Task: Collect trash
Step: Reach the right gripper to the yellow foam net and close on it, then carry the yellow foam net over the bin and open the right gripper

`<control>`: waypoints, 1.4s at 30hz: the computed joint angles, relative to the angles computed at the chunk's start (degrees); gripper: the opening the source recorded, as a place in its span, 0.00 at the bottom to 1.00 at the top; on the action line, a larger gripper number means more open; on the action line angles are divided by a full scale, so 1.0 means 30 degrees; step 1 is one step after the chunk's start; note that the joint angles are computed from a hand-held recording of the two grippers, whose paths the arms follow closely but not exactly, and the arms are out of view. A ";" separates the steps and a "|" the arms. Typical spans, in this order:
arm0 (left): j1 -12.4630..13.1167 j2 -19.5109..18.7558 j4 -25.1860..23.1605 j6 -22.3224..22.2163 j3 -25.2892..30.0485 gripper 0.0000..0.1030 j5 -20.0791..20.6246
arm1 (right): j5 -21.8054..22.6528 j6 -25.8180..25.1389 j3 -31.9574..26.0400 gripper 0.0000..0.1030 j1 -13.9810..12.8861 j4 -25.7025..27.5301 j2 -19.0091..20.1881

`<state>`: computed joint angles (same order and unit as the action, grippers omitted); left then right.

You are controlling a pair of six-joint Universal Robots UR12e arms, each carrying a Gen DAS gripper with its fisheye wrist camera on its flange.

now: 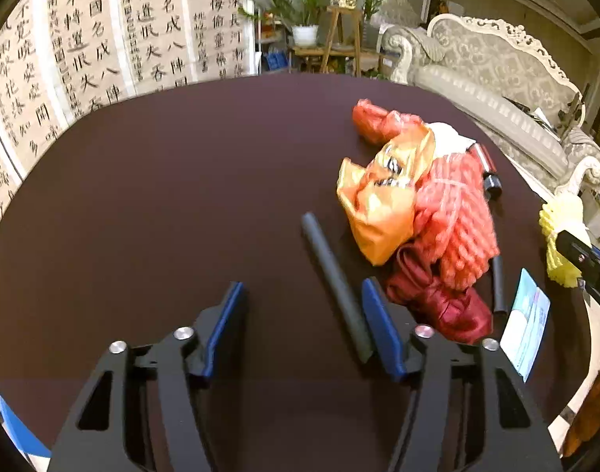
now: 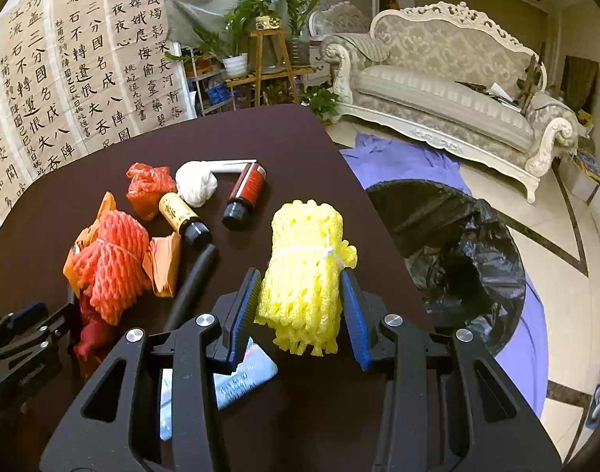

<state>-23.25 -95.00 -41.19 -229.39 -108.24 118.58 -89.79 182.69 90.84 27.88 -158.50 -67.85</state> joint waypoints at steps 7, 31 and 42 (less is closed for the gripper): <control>-0.0067 0.0032 0.0262 0.0278 -0.0213 0.27 0.0441 | 0.0212 -0.0031 0.0358 0.39 -0.0092 -0.0215 -0.0112; -0.1222 -0.0535 0.6265 0.4069 0.0083 0.13 0.1292 | -0.1228 -0.0176 0.1217 0.39 -0.0314 -0.2679 -0.0715; -0.1518 -0.3088 0.8589 0.7032 0.2702 0.13 -0.0091 | -0.2434 0.0802 0.1272 0.39 -0.1133 -0.3334 -0.0601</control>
<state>-27.81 -104.26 -15.42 -208.29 -100.13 118.31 -97.10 185.09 94.66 24.48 -168.50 -69.66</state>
